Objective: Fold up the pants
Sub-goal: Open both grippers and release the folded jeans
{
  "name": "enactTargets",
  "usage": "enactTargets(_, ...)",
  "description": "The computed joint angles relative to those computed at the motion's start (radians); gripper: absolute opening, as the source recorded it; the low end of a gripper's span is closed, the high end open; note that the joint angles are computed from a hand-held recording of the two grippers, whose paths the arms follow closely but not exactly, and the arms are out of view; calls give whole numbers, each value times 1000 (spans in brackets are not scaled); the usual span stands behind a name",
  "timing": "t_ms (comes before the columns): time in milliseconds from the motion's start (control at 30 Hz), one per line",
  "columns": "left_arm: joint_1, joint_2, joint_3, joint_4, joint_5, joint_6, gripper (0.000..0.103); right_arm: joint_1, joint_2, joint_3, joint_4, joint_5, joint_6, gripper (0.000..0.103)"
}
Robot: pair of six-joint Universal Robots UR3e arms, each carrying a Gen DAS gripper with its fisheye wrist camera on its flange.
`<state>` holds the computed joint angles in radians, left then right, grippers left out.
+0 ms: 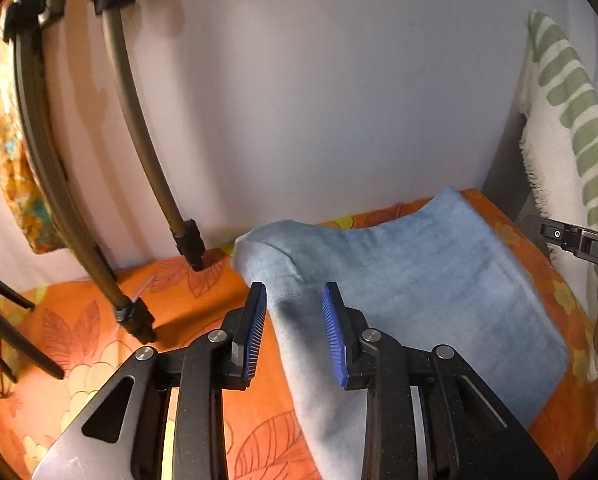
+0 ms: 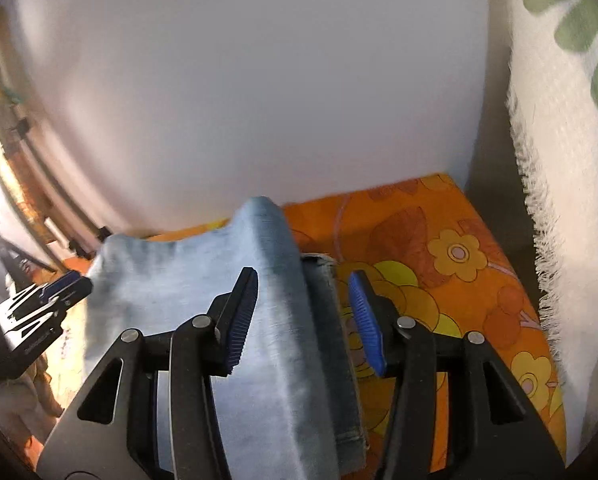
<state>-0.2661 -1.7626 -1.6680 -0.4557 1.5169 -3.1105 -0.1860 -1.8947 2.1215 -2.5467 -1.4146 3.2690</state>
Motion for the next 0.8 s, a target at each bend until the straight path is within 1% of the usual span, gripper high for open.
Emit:
enactTargets(67, 8, 46, -22, -28, -17, 8, 27, 17, -32, -4, 30, 4, -12, 50)
enactTargets(100, -14, 26, 11, -41, -17, -5, 27, 30, -54, -4, 48, 8, -13, 50)
enactTargets(233, 62, 166, -52, -131, -105, 21, 27, 27, -167, -29, 200, 53, -44, 50)
enactTargets(267, 84, 208, -65, -161, -130, 19, 27, 41, -197, -43, 233, 47, -38, 50)
enactTargets(367, 146, 351, -61, -290, -206, 22, 27, 88, -252, -119, 326, 11, -4, 50)
enactTargets(433, 174, 416, -37, -372, -235, 47, 27, 113, -283, -182, 394, 2, 21, 50)
enactTargets(467, 188, 463, -10, -438, -251, 65, 27, 129, -292, -220, 428, -6, 34, 50)
enactTargets(500, 200, 487, 15, -485, -262, 79, 28, 159, -300, -274, 471, -25, 57, 53)
enactTargets(533, 211, 511, 45, -540, -274, 89, 34, 192, -297, -321, 501, -51, 81, 55)
enactTargets(567, 238, 544, 84, -619, -306, 107, 42, 246, -284, -374, 528, -99, 120, 58)
enactTargets(600, 262, 569, 127, -693, -335, 116, 45, 301, -268, -432, 564, -147, 158, 59)
enactTargets(633, 290, 599, 160, -757, -361, 121, 45, 365, -247, -498, 605, -196, 202, 59)
enactTargets(667, 335, 634, 218, -859, -406, 143, 45, 417, -224, -559, 642, -236, 242, 59)
enactTargets(733, 389, 674, 281, -977, -455, 178, 45, 564, -164, -693, 728, -347, 347, 59)
enactTargets(767, 433, 699, 332, -1062, -489, 210, 45, 632, -135, -748, 761, -393, 392, 59)
enactTargets(800, 494, 724, 396, -1169, -532, 258, 45, 725, -93, -823, 806, -461, 453, 59)
